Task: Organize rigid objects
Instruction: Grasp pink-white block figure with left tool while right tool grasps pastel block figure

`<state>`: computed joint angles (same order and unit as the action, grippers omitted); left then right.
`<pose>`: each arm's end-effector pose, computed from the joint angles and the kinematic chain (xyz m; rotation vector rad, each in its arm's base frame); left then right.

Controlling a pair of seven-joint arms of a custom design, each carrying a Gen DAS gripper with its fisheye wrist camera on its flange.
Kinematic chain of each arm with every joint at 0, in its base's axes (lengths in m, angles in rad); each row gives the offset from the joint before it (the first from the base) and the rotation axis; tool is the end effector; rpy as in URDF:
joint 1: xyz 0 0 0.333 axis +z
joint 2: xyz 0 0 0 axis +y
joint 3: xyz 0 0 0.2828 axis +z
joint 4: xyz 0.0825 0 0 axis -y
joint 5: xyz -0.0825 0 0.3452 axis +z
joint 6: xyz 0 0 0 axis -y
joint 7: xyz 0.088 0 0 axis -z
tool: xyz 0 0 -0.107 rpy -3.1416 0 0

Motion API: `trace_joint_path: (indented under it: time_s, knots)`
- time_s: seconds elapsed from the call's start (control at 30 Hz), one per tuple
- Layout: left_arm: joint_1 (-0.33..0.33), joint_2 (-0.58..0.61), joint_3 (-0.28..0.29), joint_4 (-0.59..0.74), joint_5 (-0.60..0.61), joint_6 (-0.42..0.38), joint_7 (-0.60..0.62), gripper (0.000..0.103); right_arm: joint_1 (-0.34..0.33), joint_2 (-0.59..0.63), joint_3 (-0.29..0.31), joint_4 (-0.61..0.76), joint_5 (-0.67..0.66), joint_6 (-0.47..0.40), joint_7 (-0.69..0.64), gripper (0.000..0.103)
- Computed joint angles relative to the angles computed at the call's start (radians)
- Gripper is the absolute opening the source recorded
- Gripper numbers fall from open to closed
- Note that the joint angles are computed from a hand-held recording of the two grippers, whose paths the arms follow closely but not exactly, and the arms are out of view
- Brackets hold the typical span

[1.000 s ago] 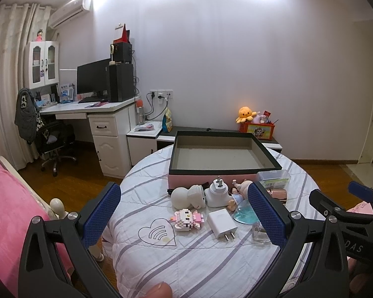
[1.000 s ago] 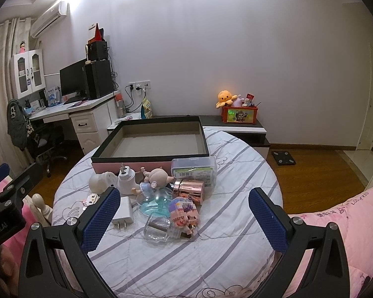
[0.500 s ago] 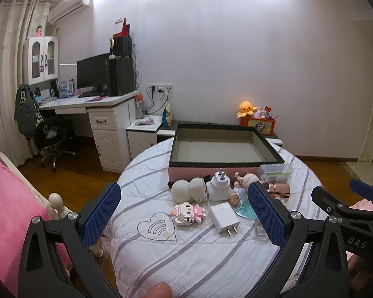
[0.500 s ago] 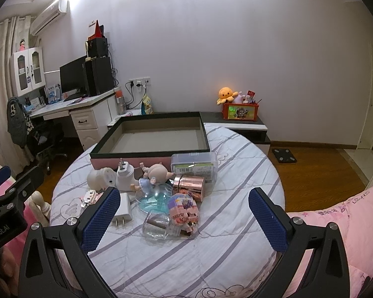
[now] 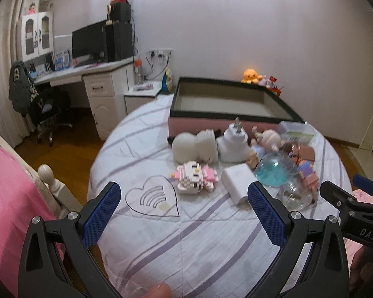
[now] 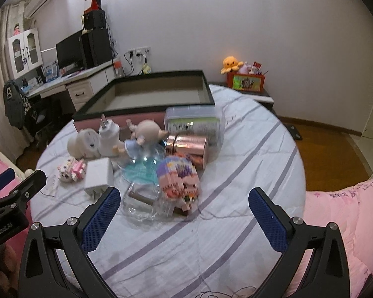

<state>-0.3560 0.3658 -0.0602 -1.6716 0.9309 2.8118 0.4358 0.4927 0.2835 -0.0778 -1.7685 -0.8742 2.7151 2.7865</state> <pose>0.5832 -0.2947 0.4547 -1.6521 1.7250 -0.9014 0.5651 0.2839 0.4531 -1.6163 1.7862 -0.7723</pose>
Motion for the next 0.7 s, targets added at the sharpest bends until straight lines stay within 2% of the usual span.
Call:
trace_joint_path:
  time_s: [0.2, 0.47, 0.6, 0.67, 0.7]
  knots:
    - [0.025, 0.065, -0.016, 0.049, -0.098, -0.014, 0.08, 0.103, -0.019, 0.025, -0.008, -0.013, 0.064, 0.05, -0.033, 0.103]
    - [0.054, 0.211, -0.062, 0.225, -0.319, -0.079, 0.334, 0.103, -0.031, 0.087, -0.028, 0.037, 0.189, 0.101, -0.131, 0.103]
    - [0.054, 0.288, -0.073, 0.336, -0.426, -0.136, 0.441, 0.103, -0.056, 0.129, -0.017, 0.066, 0.319, 0.154, -0.244, 0.096]
    - [0.058, 0.318, -0.081, 0.381, -0.477, -0.163, 0.48, 0.102, -0.068, 0.146, -0.008, 0.077, 0.379, 0.176, -0.304, 0.091]
    - [0.056, 0.324, -0.078, 0.392, -0.491, -0.163, 0.49, 0.102, -0.086, 0.156, 0.009, 0.083, 0.422, 0.188, -0.347, 0.083]
